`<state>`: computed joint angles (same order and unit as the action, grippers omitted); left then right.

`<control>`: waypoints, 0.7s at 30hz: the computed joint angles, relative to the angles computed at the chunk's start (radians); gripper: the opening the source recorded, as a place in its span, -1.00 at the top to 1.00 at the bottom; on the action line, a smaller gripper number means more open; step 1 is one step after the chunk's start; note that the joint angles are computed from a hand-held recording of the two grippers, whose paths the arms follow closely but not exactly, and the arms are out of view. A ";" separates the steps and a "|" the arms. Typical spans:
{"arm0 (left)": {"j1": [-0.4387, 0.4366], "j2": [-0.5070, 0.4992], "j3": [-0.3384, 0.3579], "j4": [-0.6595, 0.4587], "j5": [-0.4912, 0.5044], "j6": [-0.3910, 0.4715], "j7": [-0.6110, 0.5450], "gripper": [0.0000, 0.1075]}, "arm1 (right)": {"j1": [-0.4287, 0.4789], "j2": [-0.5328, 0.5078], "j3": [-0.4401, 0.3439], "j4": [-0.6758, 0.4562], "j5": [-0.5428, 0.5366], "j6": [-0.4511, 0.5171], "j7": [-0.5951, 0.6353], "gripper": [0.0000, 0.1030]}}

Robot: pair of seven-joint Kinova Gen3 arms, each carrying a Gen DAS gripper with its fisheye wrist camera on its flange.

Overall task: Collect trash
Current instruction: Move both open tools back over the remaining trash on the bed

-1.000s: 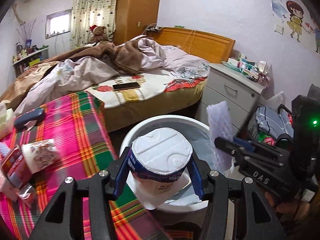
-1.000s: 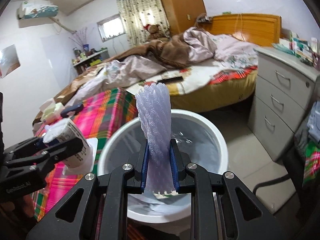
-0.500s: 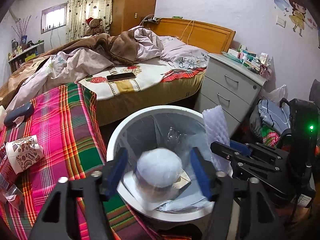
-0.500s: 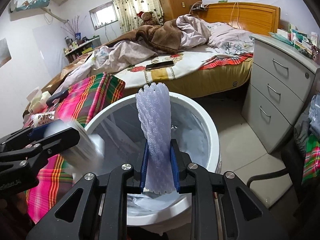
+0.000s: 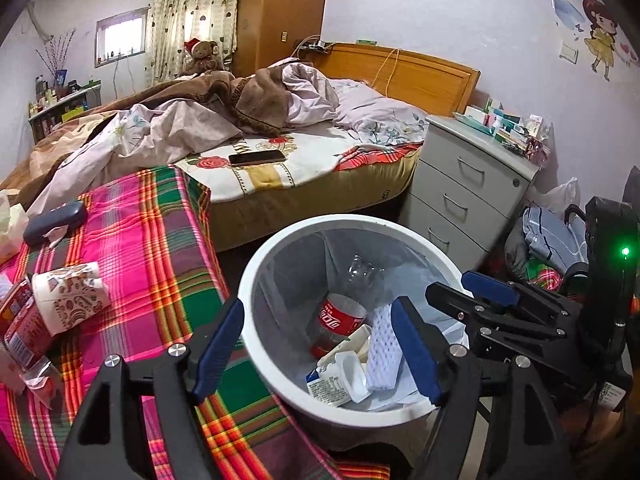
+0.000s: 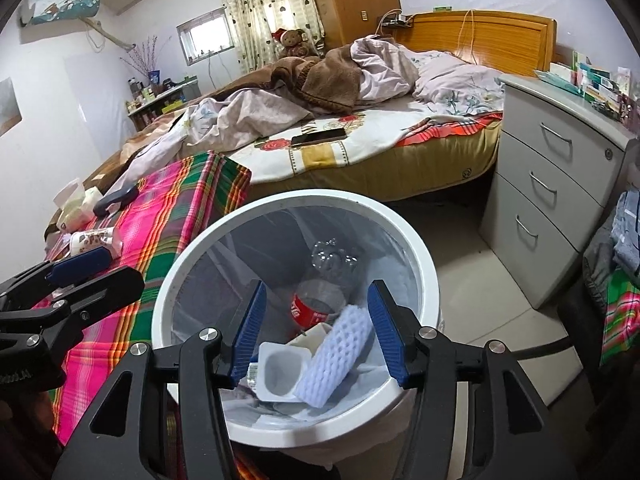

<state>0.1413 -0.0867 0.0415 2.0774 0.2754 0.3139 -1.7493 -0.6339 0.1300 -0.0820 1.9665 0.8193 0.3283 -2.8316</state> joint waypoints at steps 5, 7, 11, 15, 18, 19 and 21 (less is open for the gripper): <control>-0.013 -0.039 -0.001 0.024 -0.040 -0.004 0.037 -0.44 | -0.016 -0.009 -0.005 0.004 0.039 -0.003 -0.042 -0.06; -0.027 -0.057 0.007 0.032 -0.070 -0.003 0.065 -0.44 | -0.026 -0.010 -0.009 0.002 0.064 0.002 -0.066 -0.06; -0.025 -0.105 -0.018 0.057 -0.086 -0.008 0.080 -0.44 | -0.039 -0.017 -0.023 0.004 0.110 0.006 -0.112 -0.06; -0.070 -0.159 -0.004 0.085 -0.145 -0.008 0.133 -0.44 | -0.051 -0.022 -0.039 0.007 0.167 -0.002 -0.164 -0.06; -0.059 -0.193 -0.048 0.100 -0.139 0.005 0.121 -0.44 | -0.063 -0.022 -0.052 0.007 0.215 -0.006 -0.206 -0.06; -0.069 -0.206 -0.047 0.107 -0.148 0.005 0.124 -0.44 | -0.066 -0.021 -0.057 0.005 0.222 -0.008 -0.212 -0.06; -0.092 -0.234 -0.045 0.125 -0.166 0.007 0.136 -0.44 | -0.077 -0.020 -0.064 0.008 0.253 -0.012 -0.236 -0.06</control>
<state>0.0498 -0.3210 -0.0036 2.2019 0.1099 0.3210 -1.6136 -0.7108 0.1098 -0.1461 1.9742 1.0725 0.3159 -3.0676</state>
